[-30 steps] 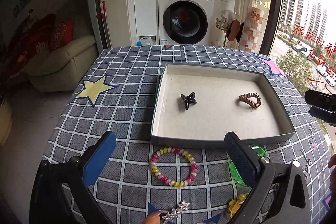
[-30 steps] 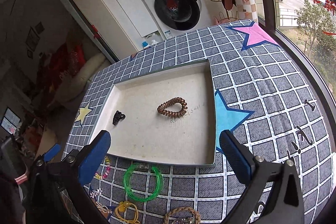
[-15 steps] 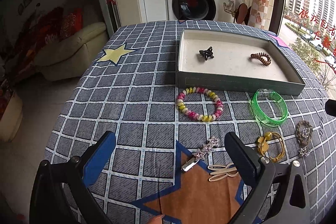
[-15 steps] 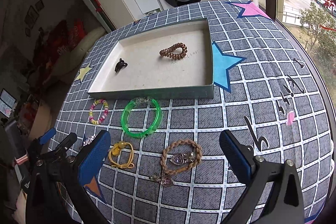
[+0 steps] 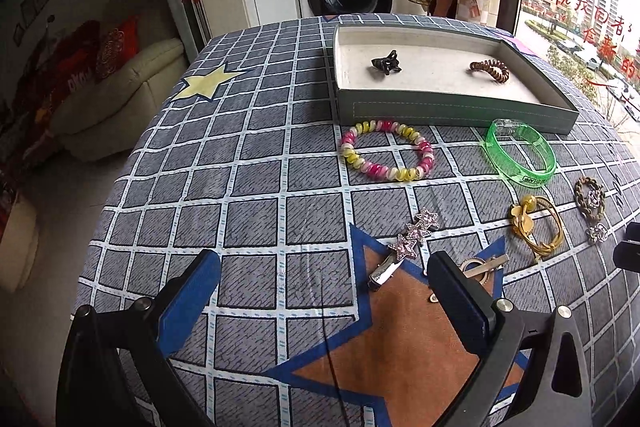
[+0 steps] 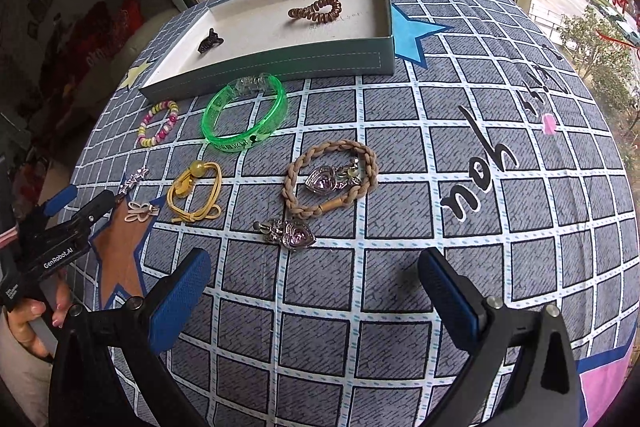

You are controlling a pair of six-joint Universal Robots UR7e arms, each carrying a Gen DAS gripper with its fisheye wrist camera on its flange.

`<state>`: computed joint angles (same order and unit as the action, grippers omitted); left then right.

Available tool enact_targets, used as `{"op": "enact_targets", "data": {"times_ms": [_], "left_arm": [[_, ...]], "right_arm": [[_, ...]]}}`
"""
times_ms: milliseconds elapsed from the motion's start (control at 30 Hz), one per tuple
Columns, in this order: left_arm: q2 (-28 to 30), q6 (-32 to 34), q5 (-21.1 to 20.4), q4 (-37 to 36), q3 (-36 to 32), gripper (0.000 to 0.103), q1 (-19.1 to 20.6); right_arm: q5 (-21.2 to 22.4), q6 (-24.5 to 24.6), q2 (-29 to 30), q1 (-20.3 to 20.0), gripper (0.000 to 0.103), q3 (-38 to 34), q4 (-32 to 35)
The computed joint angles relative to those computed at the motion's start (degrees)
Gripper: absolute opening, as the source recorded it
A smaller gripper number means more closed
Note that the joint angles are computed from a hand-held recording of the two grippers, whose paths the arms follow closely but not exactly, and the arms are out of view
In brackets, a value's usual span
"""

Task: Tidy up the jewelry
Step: 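Open both tools and withdraw them from the tray, then grasp the star hair pin with the left tool while the right tool grasps the heart charm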

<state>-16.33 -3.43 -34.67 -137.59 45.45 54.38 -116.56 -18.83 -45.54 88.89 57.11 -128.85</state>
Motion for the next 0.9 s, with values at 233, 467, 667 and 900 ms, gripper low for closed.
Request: {"op": "enact_targets", "data": {"times_ms": [233,467,667,900], "left_arm": [[2.08,1.37,-0.25,2.21,-3.13,0.101,0.33],[3.05,2.24,-2.63,3.21,-5.48,0.089,0.68],[4.05,3.64,-4.79,4.21,-7.30,0.069,0.39],[4.24,5.82,-6.02,3.65,-6.77,0.033,-0.22]], "right_arm": [[-3.46,-2.06,0.61,0.81,0.102,1.59,-4.25],[-5.69,-6.54,2.47,2.23,0.084,2.41,-9.73],[-8.03,-11.28,4.13,3.45,0.060,2.94,-14.23],[-8.93,-11.85,3.73,3.55,0.031,3.79,-15.72]]}}
